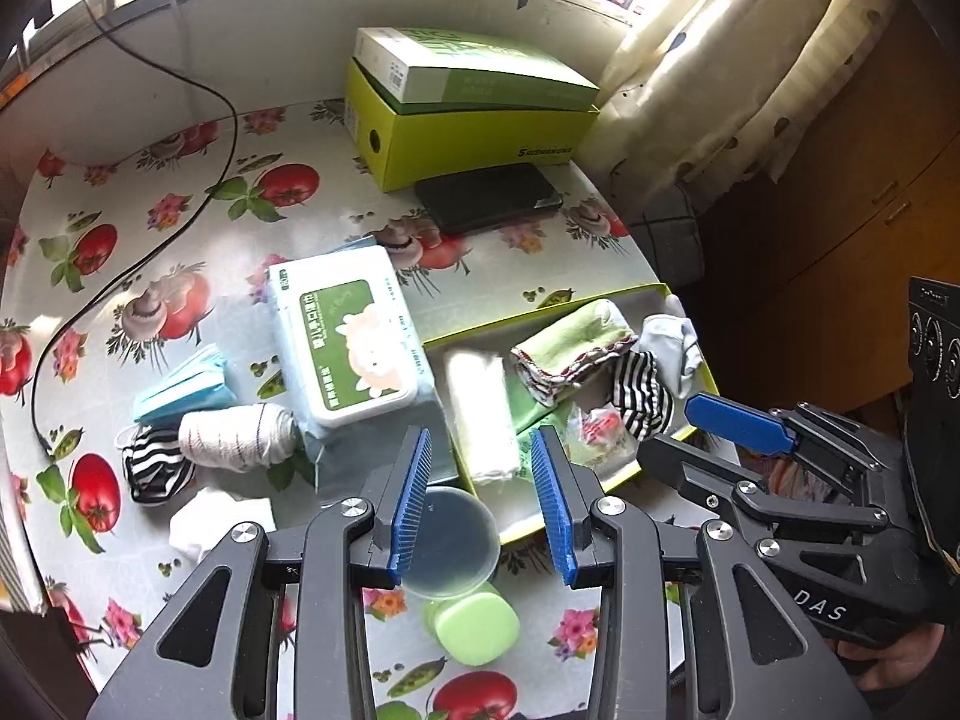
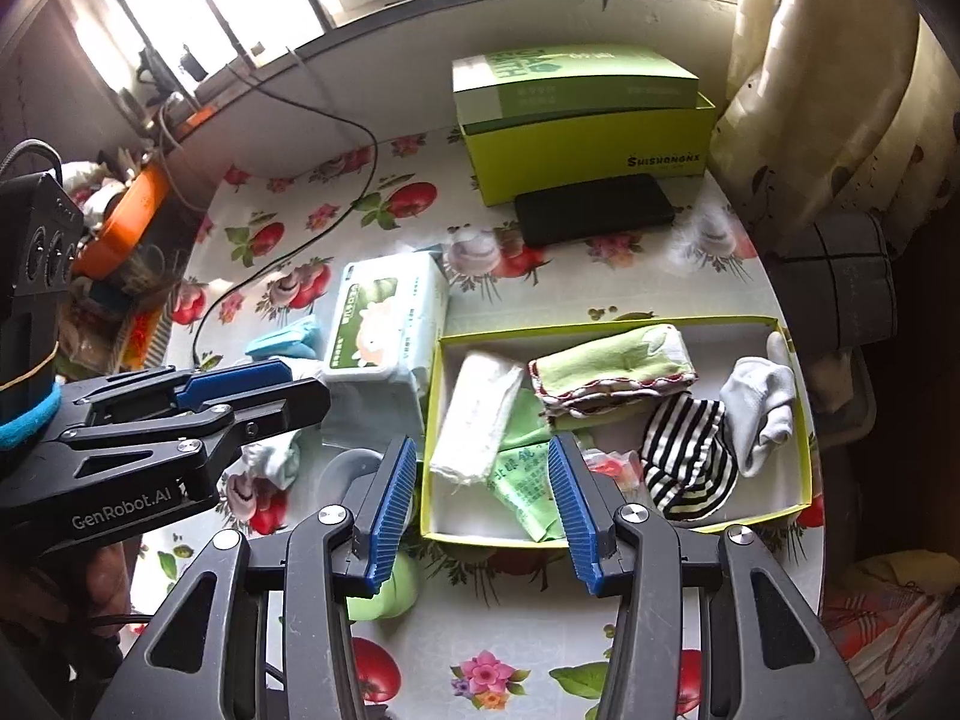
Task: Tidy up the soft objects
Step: 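Move both tools back from the tray toward the remaining pile, then lower the left tool onto the white knit sock and close it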
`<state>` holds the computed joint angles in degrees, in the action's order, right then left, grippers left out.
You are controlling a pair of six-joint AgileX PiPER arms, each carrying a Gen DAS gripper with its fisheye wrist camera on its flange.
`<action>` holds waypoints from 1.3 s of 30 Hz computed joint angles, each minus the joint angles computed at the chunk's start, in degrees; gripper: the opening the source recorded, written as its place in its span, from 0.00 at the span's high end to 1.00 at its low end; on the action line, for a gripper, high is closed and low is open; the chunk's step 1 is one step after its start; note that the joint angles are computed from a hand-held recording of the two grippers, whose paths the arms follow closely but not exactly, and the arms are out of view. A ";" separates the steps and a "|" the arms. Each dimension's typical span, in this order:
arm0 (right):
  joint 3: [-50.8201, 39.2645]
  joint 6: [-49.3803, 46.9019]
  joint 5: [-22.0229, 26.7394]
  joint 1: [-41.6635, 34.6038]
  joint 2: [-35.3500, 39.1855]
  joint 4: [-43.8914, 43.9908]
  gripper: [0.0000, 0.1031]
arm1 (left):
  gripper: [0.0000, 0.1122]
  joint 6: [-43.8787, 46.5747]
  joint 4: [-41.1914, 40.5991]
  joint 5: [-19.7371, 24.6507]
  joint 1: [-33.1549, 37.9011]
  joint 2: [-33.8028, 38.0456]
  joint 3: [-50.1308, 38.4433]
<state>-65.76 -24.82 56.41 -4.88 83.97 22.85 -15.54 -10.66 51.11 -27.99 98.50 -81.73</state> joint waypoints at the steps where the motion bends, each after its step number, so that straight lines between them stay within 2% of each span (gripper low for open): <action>1: -0.13 0.40 0.04 0.83 -0.04 -0.27 0.56 | 0.68 -0.28 0.14 -0.33 0.25 -0.77 0.99; 18: -1.26 4.32 0.41 9.81 0.22 -2.22 0.56 | 0.68 -1.41 0.78 -2.76 4.63 -8.27 11.06; 39: -1.34 5.19 0.85 15.52 1.79 -2.14 0.56 | 0.68 -1.13 0.16 -3.82 9.52 -11.42 18.14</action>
